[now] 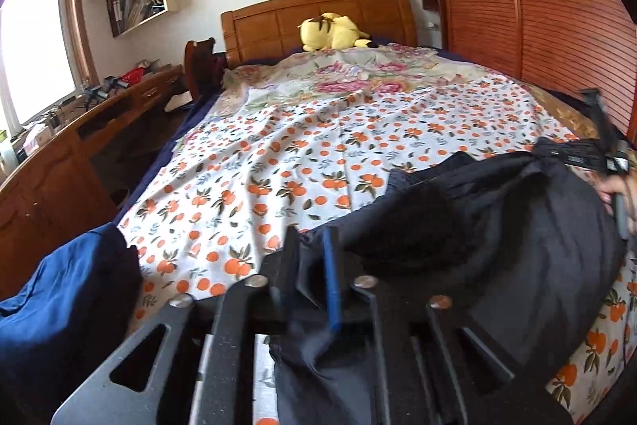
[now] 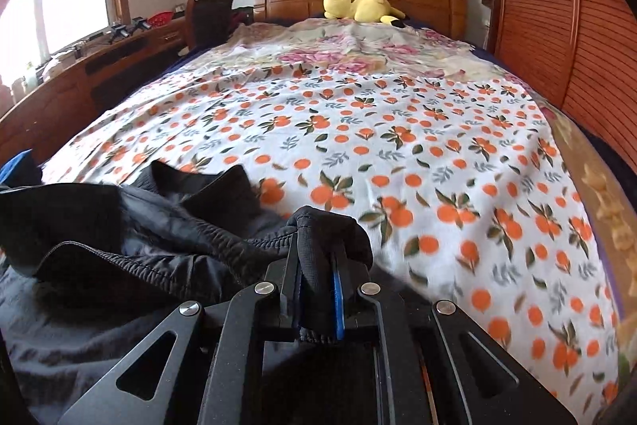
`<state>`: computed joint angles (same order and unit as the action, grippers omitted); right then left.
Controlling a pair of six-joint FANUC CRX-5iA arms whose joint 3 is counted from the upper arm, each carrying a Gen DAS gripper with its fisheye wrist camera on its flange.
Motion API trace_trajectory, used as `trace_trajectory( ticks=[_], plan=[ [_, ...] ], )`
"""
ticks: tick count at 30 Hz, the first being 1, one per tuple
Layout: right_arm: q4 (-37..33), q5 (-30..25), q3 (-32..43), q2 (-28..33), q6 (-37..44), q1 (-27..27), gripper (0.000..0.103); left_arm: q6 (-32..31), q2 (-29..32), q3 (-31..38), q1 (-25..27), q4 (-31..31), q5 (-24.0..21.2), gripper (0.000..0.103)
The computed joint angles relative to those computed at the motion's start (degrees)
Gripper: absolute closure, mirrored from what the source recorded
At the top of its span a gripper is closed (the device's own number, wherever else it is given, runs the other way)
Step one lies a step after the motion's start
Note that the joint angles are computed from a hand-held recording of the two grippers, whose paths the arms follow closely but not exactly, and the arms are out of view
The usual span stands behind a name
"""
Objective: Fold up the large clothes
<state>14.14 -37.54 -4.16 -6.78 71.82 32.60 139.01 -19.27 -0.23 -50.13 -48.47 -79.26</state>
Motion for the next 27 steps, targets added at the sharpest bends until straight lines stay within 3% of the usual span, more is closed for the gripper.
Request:
trace_trajectory(
  ticks=[1,3,6,11,16,18,20,21,27],
  plan=[
    [0.66,-0.23,0.95,1.19,-0.44,0.1,0.091,-0.17,-0.31,-0.34,0.63,0.91,1.23,0.062],
    [2.24,-0.65,2.71,3.41,-1.77,0.26,0.091,-0.41,-0.96,-1.14,1.54,2.68,3.47,0.053],
    [4.72,-1.15,4.42,5.14,-6.33,0.18,0.09,-1.29,-1.47,-2.25,2.67,5.61,6.56,0.023],
    [10.56,-0.29,5.03,6.98,-18.82,-0.72,0.089,-1.3,-0.69,-2.33,2.15,6.83,8.14,0.022],
    [12.64,-5.72,8.54,9.39,-18.65,0.33,0.075,-1.31,0.23,-2.46,1.02,7.28,8.19,0.022],
    [11.94,-5.77,8.94,8.97,-17.01,0.15,0.074,-1.5,0.39,-2.87,0.97,7.84,8.7,0.022],
    [13.77,-4.15,7.06,7.01,-17.92,0.05,0.057,-1.14,0.43,-3.38,0.91,8.28,9.31,0.022],
    [14.87,-3.55,5.8,5.92,-18.73,-0.01,0.053,-0.91,0.4,-3.69,0.93,8.56,9.7,0.022],
    [8.47,-8.32,5.0,3.89,-6.21,0.38,0.051,0.63,0.6,-5.79,1.45,10.72,12.26,0.022]
  ],
)
